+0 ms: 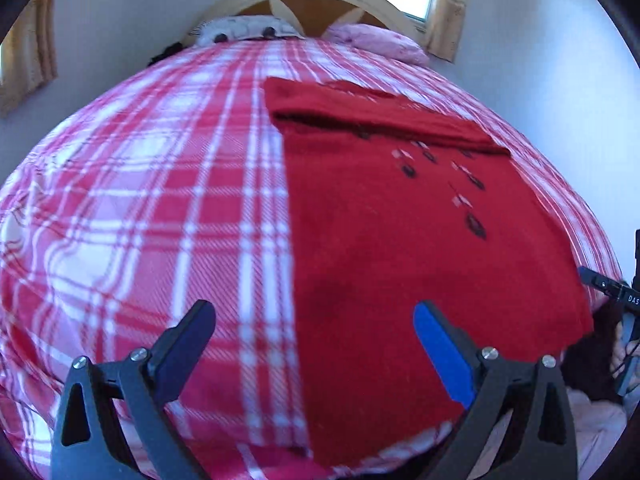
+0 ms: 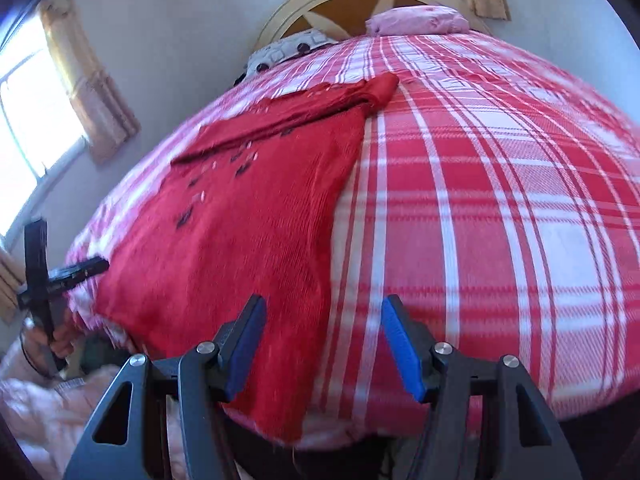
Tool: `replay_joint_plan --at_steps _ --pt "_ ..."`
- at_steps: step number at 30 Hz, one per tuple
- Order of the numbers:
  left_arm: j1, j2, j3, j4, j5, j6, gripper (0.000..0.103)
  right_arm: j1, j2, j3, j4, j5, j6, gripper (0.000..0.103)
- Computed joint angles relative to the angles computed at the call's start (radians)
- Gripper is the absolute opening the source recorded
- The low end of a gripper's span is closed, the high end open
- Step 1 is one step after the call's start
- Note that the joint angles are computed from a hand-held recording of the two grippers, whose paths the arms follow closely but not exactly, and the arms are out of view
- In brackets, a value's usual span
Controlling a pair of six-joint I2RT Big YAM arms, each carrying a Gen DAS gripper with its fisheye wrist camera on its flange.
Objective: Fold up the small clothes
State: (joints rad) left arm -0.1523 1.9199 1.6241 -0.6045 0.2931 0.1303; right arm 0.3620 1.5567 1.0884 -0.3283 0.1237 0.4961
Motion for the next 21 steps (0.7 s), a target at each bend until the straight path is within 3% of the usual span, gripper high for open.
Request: replay_joint_plan --at_steps 2,4,9,12,16,21 --pt "-0.005 -0.001 -0.011 -0.012 -0.02 0.016 0.102 0.018 -0.008 -0.002 -0.032 0.01 -0.01 0.061" --pt "-0.003 -0.027 -0.067 0.029 -0.027 0.022 0.102 0.029 -0.019 -0.018 -0.034 -0.017 -0.006 0.061" --pt "-0.006 -0.067 -0.125 0.044 -0.005 0.075 0.102 0.065 -0.021 -0.024 -0.065 -0.014 -0.017 0.056" --pt "-0.008 -0.078 -0.137 0.033 0.026 0.086 0.101 0.044 -0.03 -0.047 -0.028 -0.107 0.045 0.052" --pt "-0.003 -0.091 -0.143 0.001 0.09 0.1 0.083 0.04 -0.038 -0.074 0.015 -0.162 0.076 0.052" --pt "0.013 -0.082 -0.128 -0.028 0.163 0.059 0.082 0.033 -0.023 -0.082 0.058 -0.208 0.113 0.052"
